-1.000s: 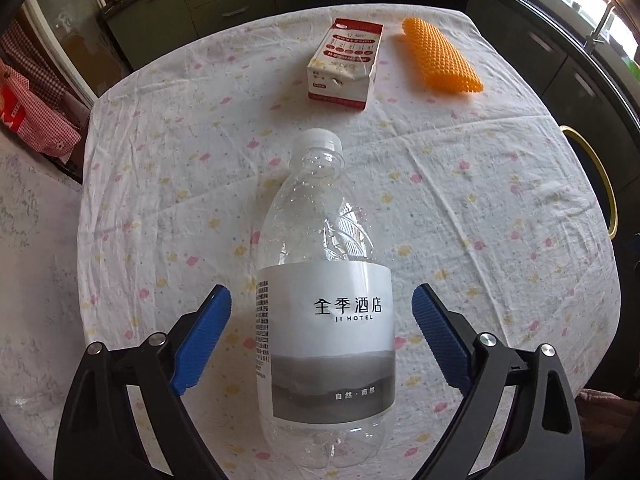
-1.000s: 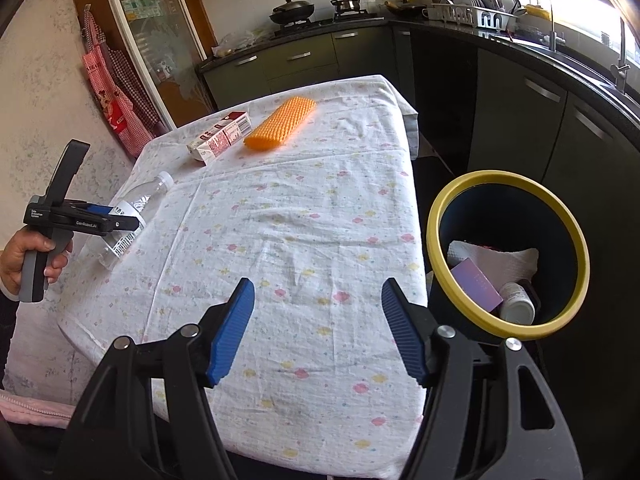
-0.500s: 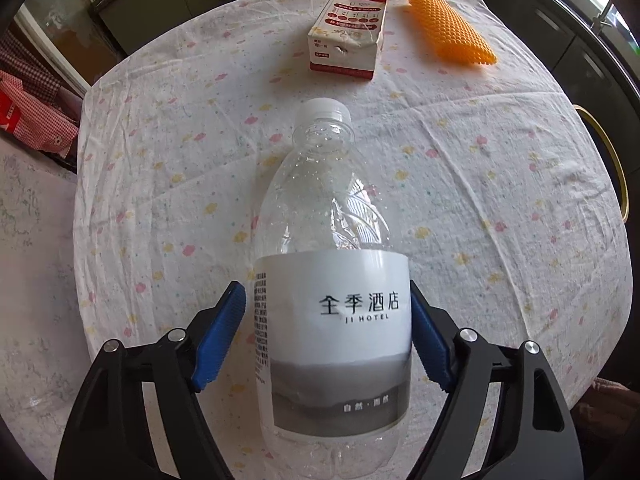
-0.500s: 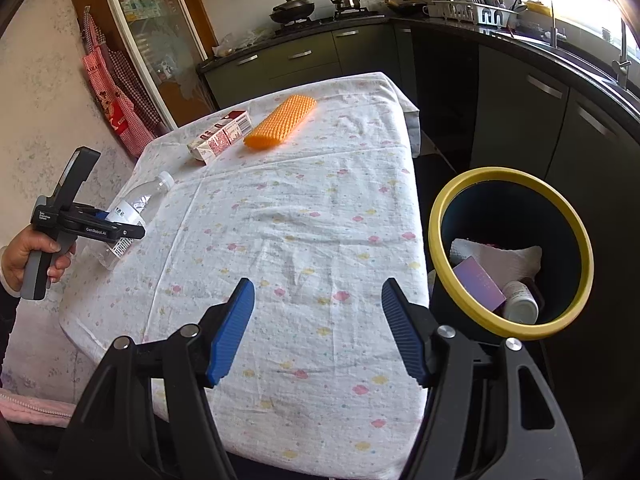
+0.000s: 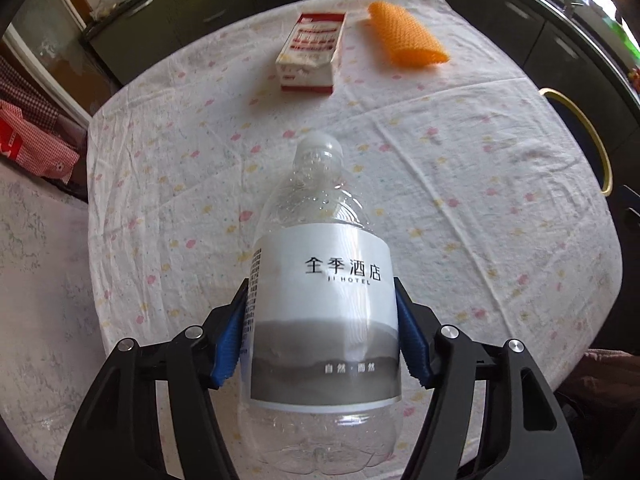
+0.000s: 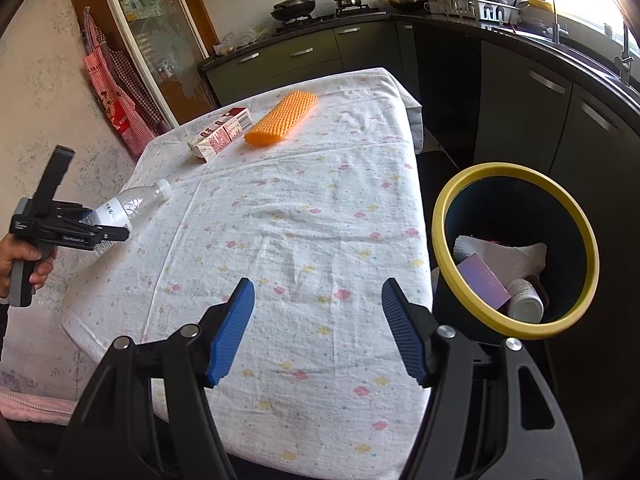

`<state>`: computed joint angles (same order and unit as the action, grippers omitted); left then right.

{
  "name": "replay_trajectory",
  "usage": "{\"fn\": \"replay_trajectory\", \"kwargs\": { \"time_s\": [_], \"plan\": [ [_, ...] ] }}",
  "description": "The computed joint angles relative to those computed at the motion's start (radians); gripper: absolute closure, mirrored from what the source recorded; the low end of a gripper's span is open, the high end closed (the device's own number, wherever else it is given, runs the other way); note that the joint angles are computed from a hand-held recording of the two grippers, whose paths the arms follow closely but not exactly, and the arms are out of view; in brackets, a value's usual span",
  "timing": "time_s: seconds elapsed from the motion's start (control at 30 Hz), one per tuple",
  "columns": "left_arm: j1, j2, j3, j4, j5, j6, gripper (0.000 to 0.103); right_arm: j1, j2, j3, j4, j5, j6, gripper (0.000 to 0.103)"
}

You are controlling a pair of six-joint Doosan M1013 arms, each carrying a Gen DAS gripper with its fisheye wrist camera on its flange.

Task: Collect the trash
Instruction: 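Carry the water bottle over the yellow bin and open the left gripper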

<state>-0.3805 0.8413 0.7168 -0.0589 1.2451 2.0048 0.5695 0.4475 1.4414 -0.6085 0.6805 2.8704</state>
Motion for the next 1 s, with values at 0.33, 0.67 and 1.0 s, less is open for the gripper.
{"fn": "replay_trajectory", "kwargs": {
  "time_s": [0.33,0.67,1.0],
  "plan": [
    [-0.014,-0.069,0.083,-0.061,-0.075,0.085,0.038,0.004,0.002,-0.004,0.000,0.001,-0.008,0.040],
    [-0.076,-0.092,0.089,-0.196,-0.079,0.255,0.038,0.006,-0.070,0.089,-0.144,0.085,0.211,0.040],
    [-0.213,0.008,-0.078,-0.268,0.055,0.370,0.038,0.001,-0.181,0.264,-0.238,0.156,0.494,0.040]
  ]
}}
